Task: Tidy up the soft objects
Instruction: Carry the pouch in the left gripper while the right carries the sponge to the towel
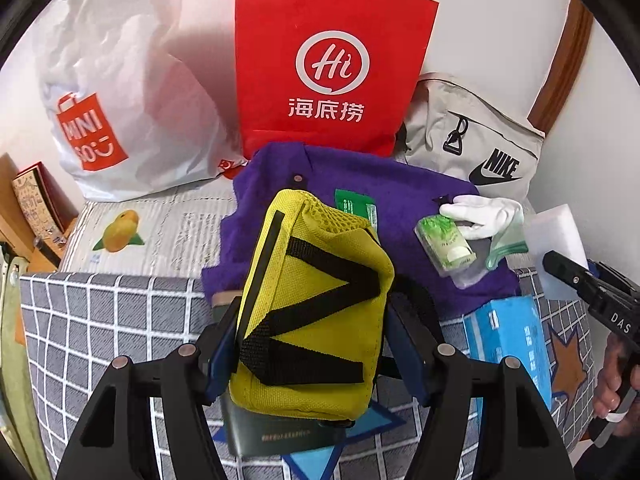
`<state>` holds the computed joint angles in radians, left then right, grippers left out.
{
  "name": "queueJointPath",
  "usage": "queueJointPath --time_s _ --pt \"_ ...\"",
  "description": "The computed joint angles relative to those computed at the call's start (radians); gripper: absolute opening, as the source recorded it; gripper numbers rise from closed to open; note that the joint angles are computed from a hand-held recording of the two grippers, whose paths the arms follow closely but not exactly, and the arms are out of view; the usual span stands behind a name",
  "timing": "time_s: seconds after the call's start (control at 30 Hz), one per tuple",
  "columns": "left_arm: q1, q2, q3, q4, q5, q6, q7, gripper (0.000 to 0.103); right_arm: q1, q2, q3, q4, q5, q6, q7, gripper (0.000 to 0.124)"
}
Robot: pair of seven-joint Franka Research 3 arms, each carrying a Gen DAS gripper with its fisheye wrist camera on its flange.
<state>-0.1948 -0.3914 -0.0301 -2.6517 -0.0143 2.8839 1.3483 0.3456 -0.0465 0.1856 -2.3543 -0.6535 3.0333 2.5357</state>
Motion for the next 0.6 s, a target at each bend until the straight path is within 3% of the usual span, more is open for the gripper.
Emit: queueJointPath --time_s 0.27,0.6 --pt "0.007 0.080 0.014 0.068 -0.027 -0.001 0.048 0.066 0.076 0.145 -0.037 0.134 0.185 0.000 -0.200 0.042" --pt "0.015 0.146 0.046 0.116 -0.137 0.000 0.172 0.066 0.097 0.339 0.006 0.347 0.520 -0.096 -0.496 0.042"
